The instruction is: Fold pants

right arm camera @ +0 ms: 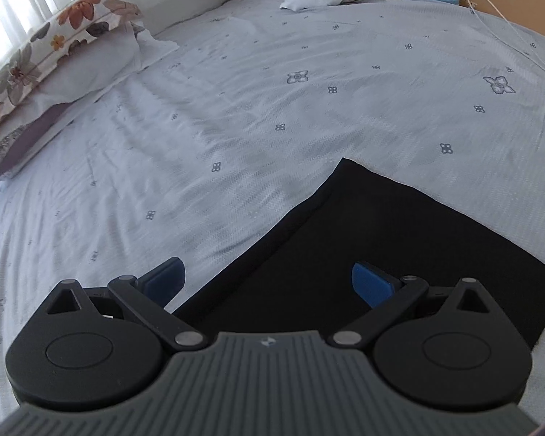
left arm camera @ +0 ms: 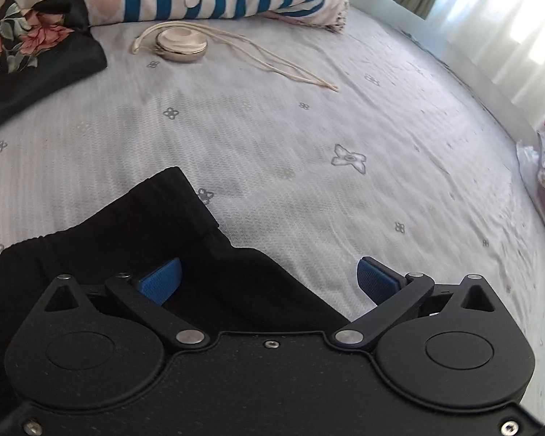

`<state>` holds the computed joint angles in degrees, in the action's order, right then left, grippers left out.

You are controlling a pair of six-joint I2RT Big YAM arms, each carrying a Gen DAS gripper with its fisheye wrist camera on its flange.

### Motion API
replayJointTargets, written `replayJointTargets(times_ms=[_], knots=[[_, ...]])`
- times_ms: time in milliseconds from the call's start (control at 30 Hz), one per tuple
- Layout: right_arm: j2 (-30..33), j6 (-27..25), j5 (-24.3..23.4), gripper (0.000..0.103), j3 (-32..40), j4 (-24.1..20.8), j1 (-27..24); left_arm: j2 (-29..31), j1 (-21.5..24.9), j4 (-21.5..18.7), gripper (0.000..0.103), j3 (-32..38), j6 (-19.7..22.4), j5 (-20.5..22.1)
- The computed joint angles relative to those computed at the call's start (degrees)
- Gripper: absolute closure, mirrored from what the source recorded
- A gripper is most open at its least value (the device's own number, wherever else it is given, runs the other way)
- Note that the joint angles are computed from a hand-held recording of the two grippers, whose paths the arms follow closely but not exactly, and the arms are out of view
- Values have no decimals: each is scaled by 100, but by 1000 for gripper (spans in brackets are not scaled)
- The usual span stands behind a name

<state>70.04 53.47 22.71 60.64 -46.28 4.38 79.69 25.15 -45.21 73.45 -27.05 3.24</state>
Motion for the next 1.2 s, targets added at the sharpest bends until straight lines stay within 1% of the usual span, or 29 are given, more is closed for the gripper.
replayJointTargets(times_ms=[100,167,233,333,400,433,467,500,533,567,600,633,667,700,733,767,800,867,933,1000,1100,1167,1200], knots=[[389,80,-28,0,211,-83,-53,141,-114,-268,0,210,-40,-292],[583,80,184,0,356,-194,3,262,-239,-480,0,373,-57,-595],[789,13,258,0,562,-462,39,390,-392,-698,0,533,-57,-953],[1054,-199,348,0,851,-937,117,586,-637,-1005,0,739,104,-1509],[1128,-190,412,0,948,-1127,153,617,-751,-1031,0,745,186,-1770],[1114,-127,409,4,955,-1189,145,589,-769,-987,0,704,141,-1798],[1089,-52,440,11,947,-1240,147,565,-762,-951,1,676,138,-1797],[1058,7,492,18,947,-1305,148,549,-755,-926,4,658,184,-1803],[1010,57,516,30,939,-1356,156,512,-766,-911,7,625,232,-1833],[986,122,555,46,965,-1477,162,452,-778,-903,14,576,265,-1875],[961,190,611,54,988,-1624,166,390,-759,-865,24,516,311,-1912],[878,207,583,62,938,-1635,136,332,-735,-828,31,468,336,-1962],[741,204,436,70,833,-1545,85,242,-729,-761,48,387,334,-2021],[610,215,322,75,730,-1486,39,149,-712,-686,68,300,335,-2113],[489,237,285,89,630,-1447,10,37,-646,-546,76,178,388,-2057],[339,272,255,93,492,-1370,-15,-89,-560,-391,88,41,456,-1830],[134,297,148,94,298,-1203,-61,-208,-443,-242,95,-87,541,-1530],[-295,426,-133,99,-98,-897,-190,-373,-234,-142,98,-232,629,-1081],[-757,622,-400,101,-481,-662,-348,-491,13,-154,99,-303,631,-607],[-1205,732,-623,101,-810,-502,-492,-584,258,-257,99,-313,588,-166],[-1752,899,-901,101,-1110,-499,-675,-766,586,-425,100,-304,627,375],[-2133,1032,-1230,101,-1276,-445,-843,-919,754,-475,100,-303,762,600],[-2294,1000,-1347,101,-1324,-428,-909,-995,831,-517,100,-288,832,709]])
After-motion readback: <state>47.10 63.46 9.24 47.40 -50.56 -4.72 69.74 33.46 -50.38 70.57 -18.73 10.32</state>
